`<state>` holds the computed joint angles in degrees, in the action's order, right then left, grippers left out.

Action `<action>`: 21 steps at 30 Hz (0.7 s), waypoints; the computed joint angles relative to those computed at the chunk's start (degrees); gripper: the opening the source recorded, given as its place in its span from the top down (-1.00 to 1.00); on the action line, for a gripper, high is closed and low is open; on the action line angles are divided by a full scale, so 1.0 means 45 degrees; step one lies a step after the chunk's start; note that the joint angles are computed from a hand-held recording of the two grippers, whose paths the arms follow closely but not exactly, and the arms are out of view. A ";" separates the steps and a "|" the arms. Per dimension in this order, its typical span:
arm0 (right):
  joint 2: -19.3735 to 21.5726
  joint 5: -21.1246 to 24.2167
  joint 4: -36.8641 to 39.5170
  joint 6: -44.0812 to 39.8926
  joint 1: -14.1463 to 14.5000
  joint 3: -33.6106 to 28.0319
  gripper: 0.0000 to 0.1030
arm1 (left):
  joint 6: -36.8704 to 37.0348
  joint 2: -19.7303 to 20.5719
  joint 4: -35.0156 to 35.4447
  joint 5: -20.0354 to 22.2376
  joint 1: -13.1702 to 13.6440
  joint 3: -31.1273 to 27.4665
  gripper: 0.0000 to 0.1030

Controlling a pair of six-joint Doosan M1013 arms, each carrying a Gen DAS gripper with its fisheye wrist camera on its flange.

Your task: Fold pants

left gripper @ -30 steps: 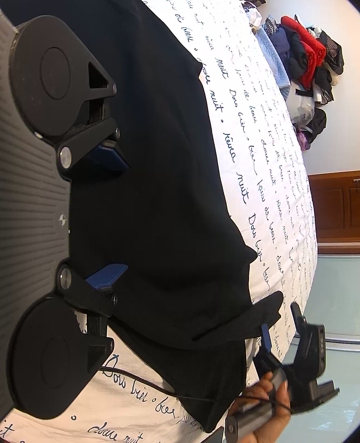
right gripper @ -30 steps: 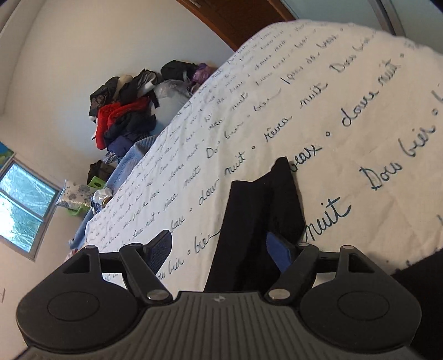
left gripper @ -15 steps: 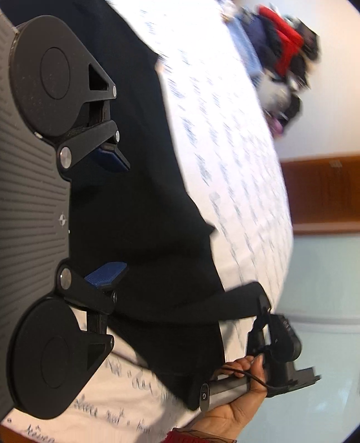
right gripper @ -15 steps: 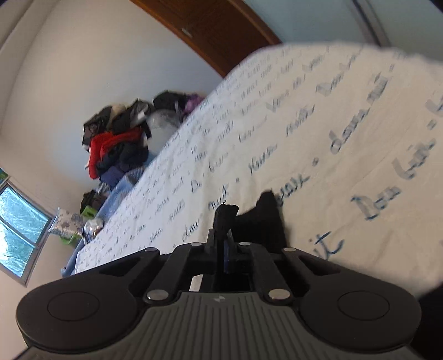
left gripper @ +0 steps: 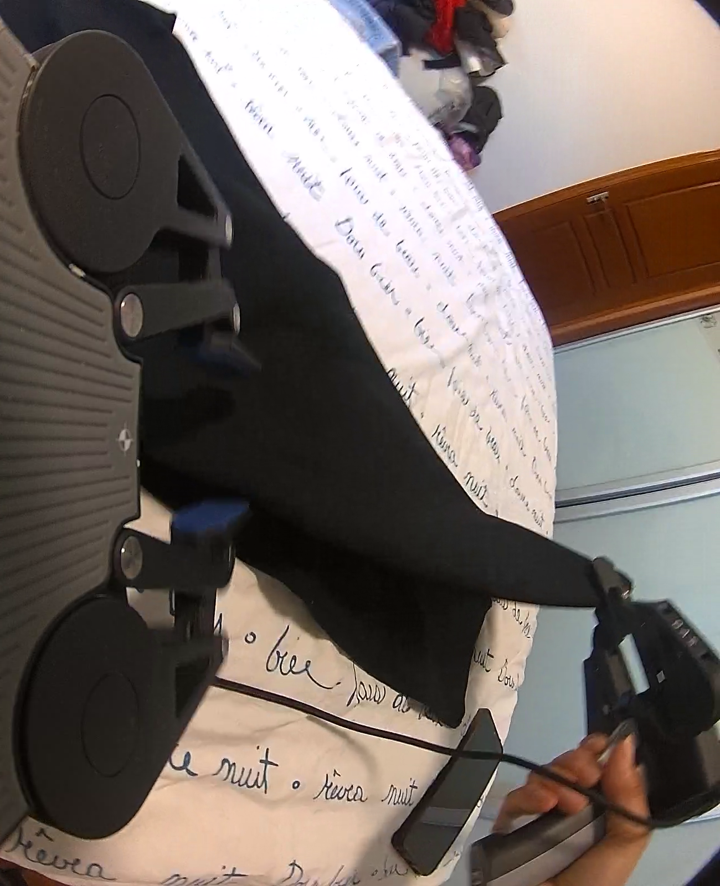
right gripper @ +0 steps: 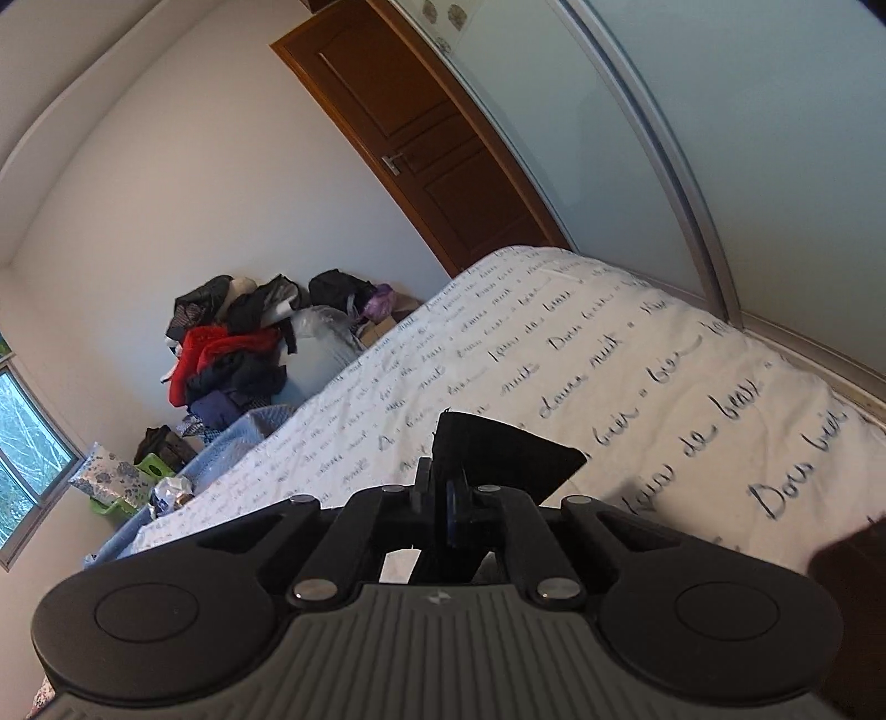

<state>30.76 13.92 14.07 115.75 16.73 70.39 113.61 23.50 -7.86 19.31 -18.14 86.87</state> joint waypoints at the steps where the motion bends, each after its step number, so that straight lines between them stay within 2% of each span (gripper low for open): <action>1: 0.0011 0.0110 -0.0043 0.0052 -0.0014 0.0060 0.92 | 0.0279 0.0044 -0.0488 0.0095 0.0044 -0.0056 0.30; 2: 0.0086 0.0322 0.0087 0.0001 -0.0054 -0.0022 0.92 | 0.0465 0.0066 -0.0853 0.0127 0.0090 -0.0081 0.47; 4: 0.0178 0.0487 0.0236 -0.0064 -0.0125 -0.0100 0.92 | 0.0471 0.0039 -0.1129 0.0094 0.0139 -0.0087 0.63; 7: -0.0082 -0.0561 -0.0001 -0.0406 -0.0042 0.0353 0.92 | 0.1792 -0.0062 -0.2556 0.0135 0.0244 -0.0021 0.66; 9: -0.0242 -0.0653 -0.1511 0.0850 0.0013 0.0574 0.92 | 0.2646 -0.0160 -0.3132 0.0297 0.0284 0.0058 0.66; 12: -0.0349 0.0413 -0.5007 0.4154 0.0075 0.0885 0.92 | 0.3489 -0.0187 -0.3712 0.0576 0.0289 0.0155 0.66; 15: -0.0397 0.0900 -0.4781 0.4779 -0.0033 0.1359 0.92 | 0.3265 -0.0089 -0.3323 0.0675 0.0254 0.0121 0.66; 16: -0.0425 0.0879 -0.4408 0.4637 -0.0062 0.1531 0.92 | 0.3030 -0.0039 -0.3146 0.0751 0.0253 0.0069 0.65; 18: -0.0298 0.1623 -0.4100 0.3944 -0.0039 0.1299 0.91 | 0.2601 0.0035 -0.2942 0.1016 0.0274 -0.0054 0.58; 19: -0.0237 0.2035 -0.4741 0.4248 0.0052 0.1159 0.89 | 0.2621 0.0038 -0.3048 0.1072 0.0303 -0.0078 0.51; 21: -0.0149 0.2645 -0.5389 0.4544 0.0127 0.0920 0.83 | 0.2529 -0.0011 -0.3150 0.1343 0.0351 -0.0139 0.23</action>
<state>30.09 25.82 -10.18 136.19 17.30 74.53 125.00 23.45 -22.04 25.35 -16.57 86.24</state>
